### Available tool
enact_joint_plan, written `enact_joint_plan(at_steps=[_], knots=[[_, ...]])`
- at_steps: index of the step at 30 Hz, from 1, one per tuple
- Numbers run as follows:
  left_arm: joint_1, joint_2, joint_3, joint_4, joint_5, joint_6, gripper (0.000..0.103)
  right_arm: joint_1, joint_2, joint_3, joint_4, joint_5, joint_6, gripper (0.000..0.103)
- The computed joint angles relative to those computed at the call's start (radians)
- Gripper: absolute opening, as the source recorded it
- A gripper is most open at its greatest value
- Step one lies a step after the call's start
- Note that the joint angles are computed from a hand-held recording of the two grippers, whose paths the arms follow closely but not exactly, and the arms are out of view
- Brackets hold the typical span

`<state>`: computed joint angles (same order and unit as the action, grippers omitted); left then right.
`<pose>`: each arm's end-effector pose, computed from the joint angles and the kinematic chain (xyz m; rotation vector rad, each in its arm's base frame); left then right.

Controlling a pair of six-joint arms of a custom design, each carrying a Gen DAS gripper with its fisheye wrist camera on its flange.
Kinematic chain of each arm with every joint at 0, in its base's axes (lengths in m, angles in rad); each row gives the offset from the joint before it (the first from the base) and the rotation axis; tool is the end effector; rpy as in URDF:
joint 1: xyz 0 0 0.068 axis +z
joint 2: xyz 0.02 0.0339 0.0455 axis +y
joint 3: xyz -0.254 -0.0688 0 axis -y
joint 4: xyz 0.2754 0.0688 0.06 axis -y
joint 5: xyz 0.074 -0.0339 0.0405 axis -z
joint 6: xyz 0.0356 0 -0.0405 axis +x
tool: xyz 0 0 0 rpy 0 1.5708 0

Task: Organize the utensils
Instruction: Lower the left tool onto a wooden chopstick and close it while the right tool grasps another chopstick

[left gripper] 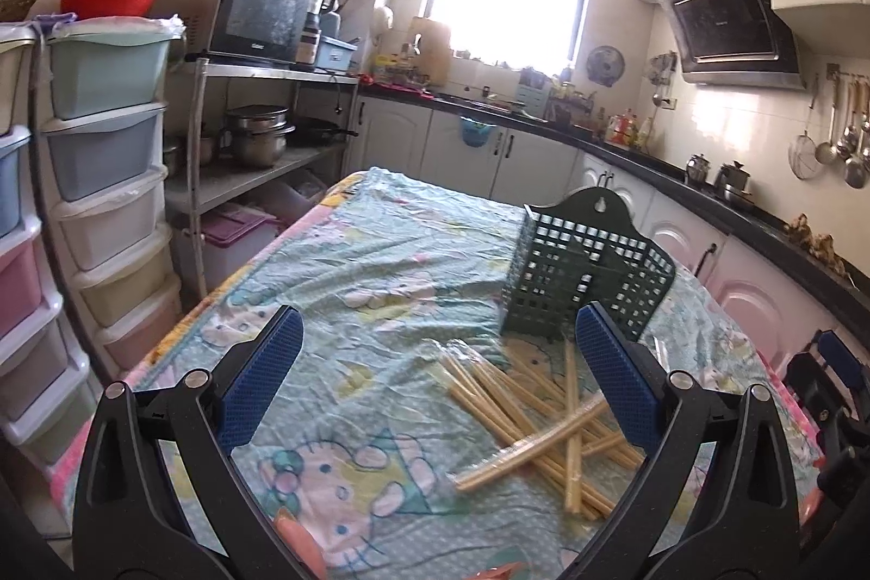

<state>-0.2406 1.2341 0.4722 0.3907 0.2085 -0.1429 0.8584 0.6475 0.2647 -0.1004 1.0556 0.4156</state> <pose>0.2684 -0.0734 0.1671 0.2353 1.9467 -0.4558 0.1387 0.1132 0.1770 0.2116 1.7932 -0.1857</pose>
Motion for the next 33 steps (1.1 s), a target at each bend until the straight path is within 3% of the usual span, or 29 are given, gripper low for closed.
enact_joint_plan(at_steps=[6, 17, 25, 28, 33], knots=[[0.089, 0.073, 0.083, -0.034, 0.123, -0.031, 0.093, -0.138, 0.099, 0.080, 0.010, -0.162, -0.043, 0.097], [0.095, 0.322, 0.362, -0.256, 0.171, -0.021, 0.093, -0.357, 0.347, 0.216, 0.010, -0.426, -0.008, 0.097], [0.059, 0.479, 0.486, -0.376, 0.201, -0.011, 0.093, -0.457, 0.499, 0.261, 0.030, -0.563, 0.053, 0.097], [0.051, 0.521, 0.513, -0.409, 0.232, -0.006, 0.089, -0.487, 0.533, 0.273, 0.038, -0.604, 0.067, 0.097], [0.034, 0.594, 0.578, -0.496, 0.273, -0.006, 0.069, -0.532, 0.606, 0.296, 0.063, -0.671, 0.085, 0.097]])
